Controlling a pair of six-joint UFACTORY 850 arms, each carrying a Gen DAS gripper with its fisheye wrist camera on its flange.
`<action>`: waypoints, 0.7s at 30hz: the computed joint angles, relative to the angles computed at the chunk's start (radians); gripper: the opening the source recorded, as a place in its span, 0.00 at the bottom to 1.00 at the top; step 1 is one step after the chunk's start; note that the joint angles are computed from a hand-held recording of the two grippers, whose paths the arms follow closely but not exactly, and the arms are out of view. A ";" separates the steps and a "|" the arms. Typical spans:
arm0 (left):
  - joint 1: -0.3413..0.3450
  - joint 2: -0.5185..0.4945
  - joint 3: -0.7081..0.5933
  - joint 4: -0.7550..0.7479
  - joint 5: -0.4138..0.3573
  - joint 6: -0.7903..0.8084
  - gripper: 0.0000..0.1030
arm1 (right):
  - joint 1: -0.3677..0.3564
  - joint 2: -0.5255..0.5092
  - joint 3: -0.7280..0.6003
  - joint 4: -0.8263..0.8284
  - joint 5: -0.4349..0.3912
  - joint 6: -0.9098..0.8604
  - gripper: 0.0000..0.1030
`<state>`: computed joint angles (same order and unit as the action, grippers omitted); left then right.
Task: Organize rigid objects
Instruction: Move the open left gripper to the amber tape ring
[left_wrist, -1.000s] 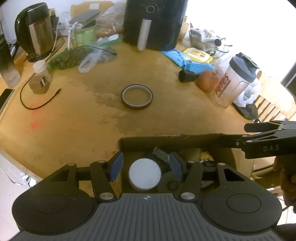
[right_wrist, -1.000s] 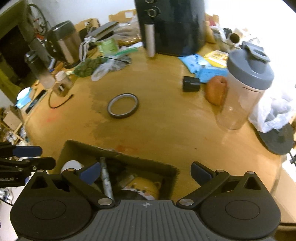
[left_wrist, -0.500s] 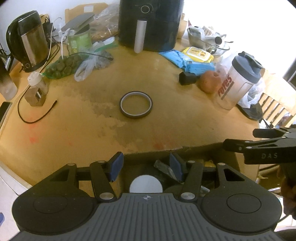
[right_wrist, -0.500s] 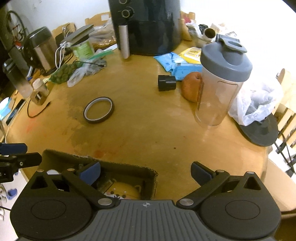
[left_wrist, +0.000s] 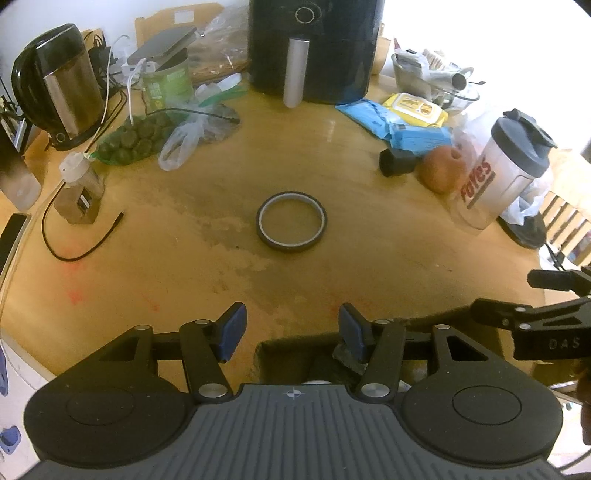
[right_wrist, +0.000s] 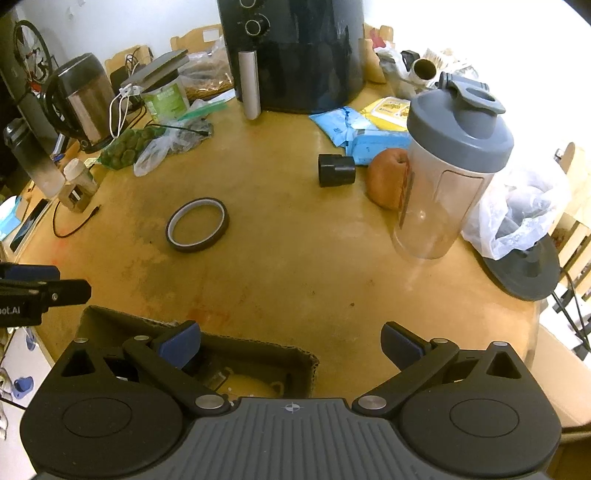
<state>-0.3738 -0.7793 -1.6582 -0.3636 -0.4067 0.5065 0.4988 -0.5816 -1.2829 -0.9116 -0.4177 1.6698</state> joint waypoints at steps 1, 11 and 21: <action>0.001 -0.004 -0.005 -0.001 0.002 0.004 0.53 | -0.001 0.000 0.001 0.005 0.001 -0.001 1.00; 0.003 -0.064 -0.089 -0.014 -0.007 0.047 0.53 | -0.027 0.007 0.007 0.141 0.062 -0.108 1.00; 0.009 -0.155 -0.208 -0.035 -0.044 0.070 0.53 | -0.028 0.018 0.017 0.149 0.081 -0.094 1.00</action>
